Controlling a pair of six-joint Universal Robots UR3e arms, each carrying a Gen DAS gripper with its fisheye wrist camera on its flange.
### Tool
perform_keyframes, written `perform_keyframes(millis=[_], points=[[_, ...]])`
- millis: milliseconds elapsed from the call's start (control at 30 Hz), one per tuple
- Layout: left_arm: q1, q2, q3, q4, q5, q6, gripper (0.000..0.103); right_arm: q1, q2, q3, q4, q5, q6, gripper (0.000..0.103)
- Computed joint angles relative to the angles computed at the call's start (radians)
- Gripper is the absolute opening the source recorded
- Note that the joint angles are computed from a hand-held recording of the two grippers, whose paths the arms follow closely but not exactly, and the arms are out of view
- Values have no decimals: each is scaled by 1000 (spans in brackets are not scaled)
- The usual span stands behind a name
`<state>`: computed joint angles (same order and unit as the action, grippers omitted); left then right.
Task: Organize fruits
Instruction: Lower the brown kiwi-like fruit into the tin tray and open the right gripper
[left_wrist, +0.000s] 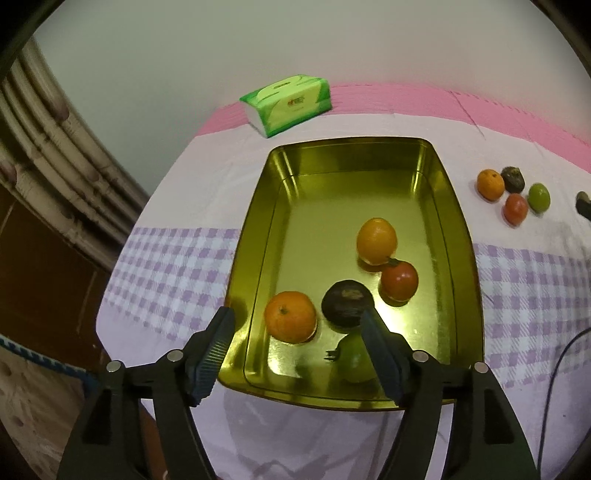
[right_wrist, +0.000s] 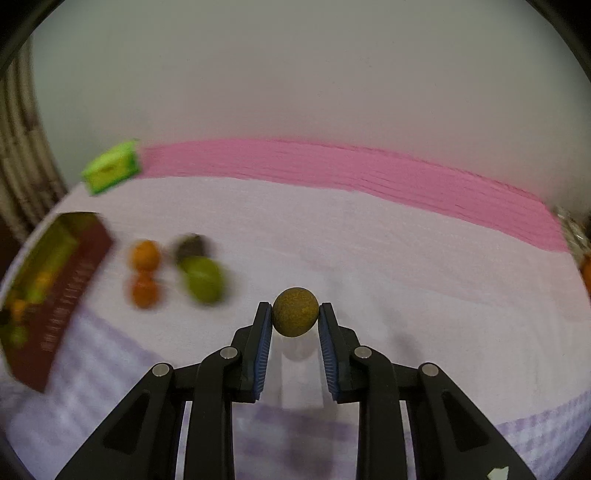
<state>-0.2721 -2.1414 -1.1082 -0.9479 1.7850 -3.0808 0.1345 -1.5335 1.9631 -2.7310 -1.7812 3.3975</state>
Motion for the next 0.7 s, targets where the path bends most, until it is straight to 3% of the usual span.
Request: perform_keyframes(millis=[300, 500, 700], points=[[99, 98, -115, 31, -62, -59, 78, 219, 285, -431, 122, 142, -15, 24], [132, 102, -120, 22, -68, -106, 79, 324, 515, -792, 273, 140, -61, 24], [130, 99, -127, 28, -61, -109, 79, 349, 661, -985, 372, 137, -74, 24]])
